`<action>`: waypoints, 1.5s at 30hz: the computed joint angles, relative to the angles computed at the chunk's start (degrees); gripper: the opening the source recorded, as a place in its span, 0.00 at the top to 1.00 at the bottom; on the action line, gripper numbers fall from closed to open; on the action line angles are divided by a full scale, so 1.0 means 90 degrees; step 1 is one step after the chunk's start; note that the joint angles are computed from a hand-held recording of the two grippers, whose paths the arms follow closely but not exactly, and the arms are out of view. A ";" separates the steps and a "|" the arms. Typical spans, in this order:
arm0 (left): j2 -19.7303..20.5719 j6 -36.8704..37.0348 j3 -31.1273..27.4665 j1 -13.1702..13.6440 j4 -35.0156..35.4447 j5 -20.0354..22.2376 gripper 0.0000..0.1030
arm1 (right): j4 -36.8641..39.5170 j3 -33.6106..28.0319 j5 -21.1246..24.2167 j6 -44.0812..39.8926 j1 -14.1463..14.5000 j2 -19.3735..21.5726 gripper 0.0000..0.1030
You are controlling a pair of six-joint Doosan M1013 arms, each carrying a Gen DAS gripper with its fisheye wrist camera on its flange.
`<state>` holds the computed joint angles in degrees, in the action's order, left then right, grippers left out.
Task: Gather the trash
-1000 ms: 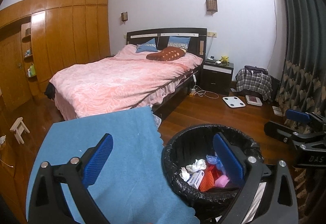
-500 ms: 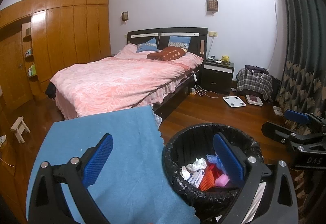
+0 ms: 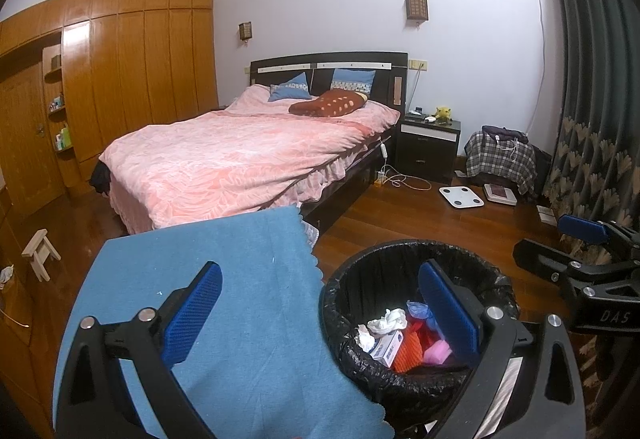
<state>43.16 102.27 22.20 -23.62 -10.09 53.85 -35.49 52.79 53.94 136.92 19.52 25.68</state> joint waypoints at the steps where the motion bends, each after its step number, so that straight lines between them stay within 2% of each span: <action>1: -0.0016 0.0011 0.0043 0.0003 -0.0006 -0.0022 0.06 | 0.0005 -0.0009 0.0008 -0.0002 0.0001 0.0003 0.05; 45: -0.0009 -0.0024 0.0094 0.0000 0.0050 0.0037 0.06 | 0.0032 -0.0063 0.0059 -0.0021 0.0015 0.0034 0.05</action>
<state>43.08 102.05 23.04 -23.62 -9.63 54.18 -35.21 52.22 54.47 136.73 19.65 25.98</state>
